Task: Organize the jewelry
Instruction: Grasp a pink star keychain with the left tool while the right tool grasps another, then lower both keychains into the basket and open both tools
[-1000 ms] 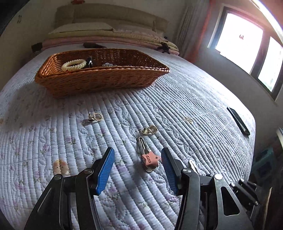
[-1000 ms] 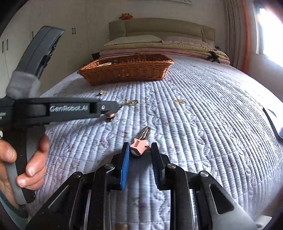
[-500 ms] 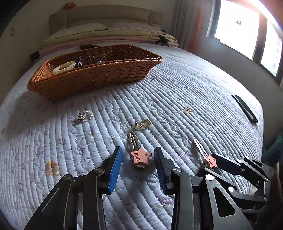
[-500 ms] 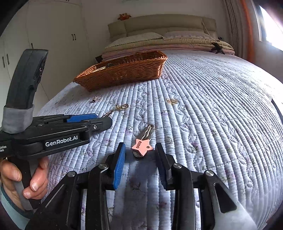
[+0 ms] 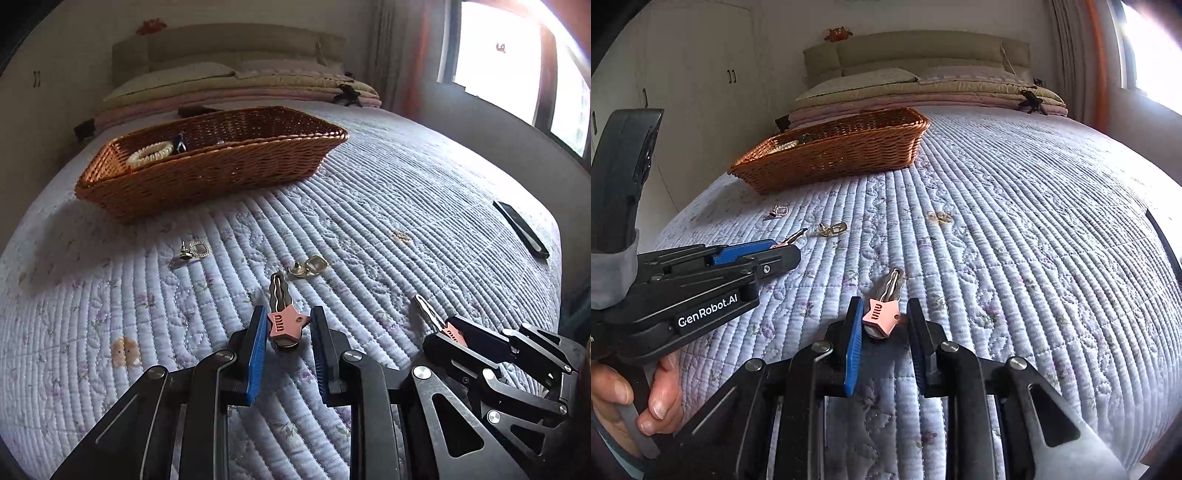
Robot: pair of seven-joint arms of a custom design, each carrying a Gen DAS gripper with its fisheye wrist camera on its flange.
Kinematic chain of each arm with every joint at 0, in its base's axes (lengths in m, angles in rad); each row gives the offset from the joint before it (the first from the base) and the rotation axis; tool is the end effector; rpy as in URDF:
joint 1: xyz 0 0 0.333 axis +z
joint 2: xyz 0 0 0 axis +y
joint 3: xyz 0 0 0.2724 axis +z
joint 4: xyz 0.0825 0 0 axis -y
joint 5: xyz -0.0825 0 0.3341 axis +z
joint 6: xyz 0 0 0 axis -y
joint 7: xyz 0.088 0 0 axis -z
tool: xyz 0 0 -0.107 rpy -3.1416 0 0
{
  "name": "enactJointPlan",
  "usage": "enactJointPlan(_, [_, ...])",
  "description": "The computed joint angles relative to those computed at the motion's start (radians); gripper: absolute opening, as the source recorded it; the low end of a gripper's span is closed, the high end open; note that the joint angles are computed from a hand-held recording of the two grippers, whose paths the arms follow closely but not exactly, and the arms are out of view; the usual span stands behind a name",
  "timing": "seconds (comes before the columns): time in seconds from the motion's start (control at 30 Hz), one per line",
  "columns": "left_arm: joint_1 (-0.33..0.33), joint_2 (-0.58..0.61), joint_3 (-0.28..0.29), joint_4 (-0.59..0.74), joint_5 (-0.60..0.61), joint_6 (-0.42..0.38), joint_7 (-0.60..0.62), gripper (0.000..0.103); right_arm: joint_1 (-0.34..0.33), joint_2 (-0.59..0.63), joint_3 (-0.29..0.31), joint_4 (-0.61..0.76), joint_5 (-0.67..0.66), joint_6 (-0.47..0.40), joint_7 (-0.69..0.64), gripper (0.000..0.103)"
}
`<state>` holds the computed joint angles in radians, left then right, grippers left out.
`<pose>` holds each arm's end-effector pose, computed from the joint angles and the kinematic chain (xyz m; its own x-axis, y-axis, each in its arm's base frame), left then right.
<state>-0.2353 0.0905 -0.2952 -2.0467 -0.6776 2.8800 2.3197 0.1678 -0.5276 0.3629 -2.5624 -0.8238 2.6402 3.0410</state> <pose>0.5057 -0.2504 0.4584 -0.6486 -0.7575 0.0747 -0.5543 0.4028 -0.7284 0.3365 0.2274 0.4716 -0.2460 -0.9640 -0.1008 -0.5925 0.2318 -0.7715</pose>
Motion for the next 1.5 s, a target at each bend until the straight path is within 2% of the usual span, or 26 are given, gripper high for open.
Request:
enactJointPlan(0.1, [0.011, -0.027, -0.014, -0.014, -0.148, 0.019, 0.121, 0.024, 0.002, -0.017, -0.005, 0.002, 0.0, 0.005, -0.011, 0.026])
enactJointPlan(0.23, [0.004, -0.056, 0.001, -0.012, -0.311, 0.019, 0.235, 0.024, -0.004, -0.033, -0.017, 0.022, 0.006, 0.019, -0.052, 0.026])
enactJointPlan(0.37, [-0.005, -0.068, 0.031, 0.025, -0.377, 0.002, 0.271, 0.024, -0.035, -0.018, -0.026, 0.086, -0.009, 0.042, -0.125, 0.026])
enactJointPlan(0.53, [0.004, 0.006, 0.046, 0.174, -0.249, 0.013, 0.123, 0.024, -0.105, 0.076, -0.046, 0.227, -0.066, 0.108, -0.202, 0.026])
enactJointPlan(0.6, [0.01, 0.067, 0.04, 0.265, -0.167, 0.011, 0.041, 0.024, -0.121, 0.142, -0.077, 0.295, -0.081, 0.178, -0.241, 0.026])
enactJointPlan(0.67, [0.019, 0.145, 0.031, 0.374, -0.099, -0.018, -0.027, 0.024, -0.138, 0.229, -0.108, 0.378, -0.095, 0.245, -0.28, 0.026])
enactJointPlan(0.73, [0.023, 0.238, 0.021, 0.494, -0.037, -0.056, -0.083, 0.024, -0.142, 0.326, -0.134, 0.467, -0.107, 0.272, -0.322, 0.026])
enactJointPlan(0.83, [0.021, 0.383, 0.011, 0.679, 0.062, -0.126, -0.15, 0.024, -0.067, 0.482, -0.249, 0.573, 0.145, 0.343, -0.553, 0.026])
enactJointPlan(0.93, [-0.027, 0.533, 0.049, 0.882, 0.207, -0.188, -0.283, 0.024, -0.044, 0.602, -0.291, 0.68, 0.233, 0.333, -0.624, 0.026])
enactJointPlan(1.0, [-0.039, 0.599, 0.05, 0.961, 0.267, -0.202, -0.323, 0.024, -0.037, 0.661, -0.302, 0.732, 0.313, 0.328, -0.698, 0.026])
enactJointPlan(1.1, [-0.038, 0.65, 0.03, 1.004, 0.332, -0.212, -0.341, 0.024, -0.022, 0.726, -0.316, 0.796, 0.389, 0.306, -0.773, 0.026])
enactJointPlan(1.23, [-0.048, 0.729, 0.022, 1.105, 0.426, -0.279, -0.395, 0.024, -0.014, 0.76, -0.325, 0.816, 0.5, 0.279, -0.874, 0.026])
enactJointPlan(1.3, [-0.046, 0.733, 0.015, 1.108, 0.45, -0.272, -0.414, 0.024, 0.027, 0.778, -0.365, 0.844, 0.482, 0.247, -0.86, 0.026])
enactJointPlan(1.33, [-0.039, 0.731, 0.004, 1.106, 0.452, -0.271, -0.413, 0.024, 0.042, 0.768, -0.38, 0.826, 0.481, 0.26, -0.858, 0.026])
enactJointPlan(1.5, [-0.03, 0.736, -0.012, 1.11, 0.468, -0.276, -0.42, 0.024, 0.069, 0.767, -0.411, 0.816, 0.505, 0.264, -0.872, 0.026])
